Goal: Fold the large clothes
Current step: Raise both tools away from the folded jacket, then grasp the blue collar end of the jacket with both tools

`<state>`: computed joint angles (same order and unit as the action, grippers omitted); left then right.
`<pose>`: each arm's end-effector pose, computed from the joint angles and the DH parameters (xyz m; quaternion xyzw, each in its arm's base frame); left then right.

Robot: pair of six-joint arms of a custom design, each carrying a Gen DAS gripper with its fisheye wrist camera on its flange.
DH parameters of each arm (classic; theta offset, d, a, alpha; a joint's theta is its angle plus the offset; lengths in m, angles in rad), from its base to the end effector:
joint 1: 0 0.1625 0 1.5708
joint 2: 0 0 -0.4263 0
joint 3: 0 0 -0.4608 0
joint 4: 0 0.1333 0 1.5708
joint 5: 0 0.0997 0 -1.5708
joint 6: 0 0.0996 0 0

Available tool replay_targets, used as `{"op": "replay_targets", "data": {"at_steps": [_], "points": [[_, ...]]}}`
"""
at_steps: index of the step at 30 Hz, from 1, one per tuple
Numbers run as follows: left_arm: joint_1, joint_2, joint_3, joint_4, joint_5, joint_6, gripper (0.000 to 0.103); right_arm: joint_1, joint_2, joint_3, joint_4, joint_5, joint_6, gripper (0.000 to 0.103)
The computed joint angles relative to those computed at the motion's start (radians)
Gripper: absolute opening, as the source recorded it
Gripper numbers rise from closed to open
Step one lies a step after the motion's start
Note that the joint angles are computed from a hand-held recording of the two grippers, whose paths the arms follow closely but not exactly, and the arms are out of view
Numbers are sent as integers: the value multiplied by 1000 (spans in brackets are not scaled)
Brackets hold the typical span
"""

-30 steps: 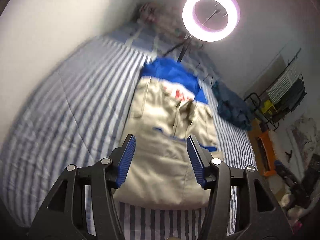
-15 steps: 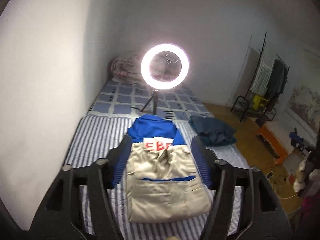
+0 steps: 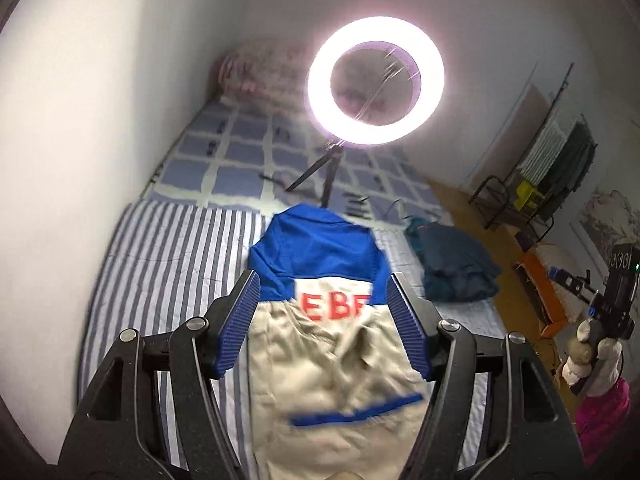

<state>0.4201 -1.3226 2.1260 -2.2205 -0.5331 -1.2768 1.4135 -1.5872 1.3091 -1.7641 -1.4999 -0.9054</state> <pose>-0.3812 -0.4102 0.1788 -0.0166 0.8665 -0.4399 0.2353 0.0493 -0.5850 0.6720 0.3628 -0.9015 0.2187 0.0885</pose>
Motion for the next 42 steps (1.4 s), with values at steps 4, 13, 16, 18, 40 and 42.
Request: {"op": "replay_targets", "data": {"at_steps": [4,13,16,18,40,42], "points": [[188,82,0,-259,-39,243,68,6,136,3,-92,-62,26,60],[478,277,-114,-618,-211,555,68,-6,381,-28,-238,-178,52,60],[543,334,-177,-656,-276,623,68,-8,455,-64,-267,-206,64,60],[579,367,-220,-647,-307,658,68,-7,500,-86,-285,-225,65,60],[649,542,-405,-664,-338,853,5,14,635,-110,-370,-286,30,9],[639,532,-390,-692,-324,856,2,15,623,-101,-384,-270,25,8]]}}
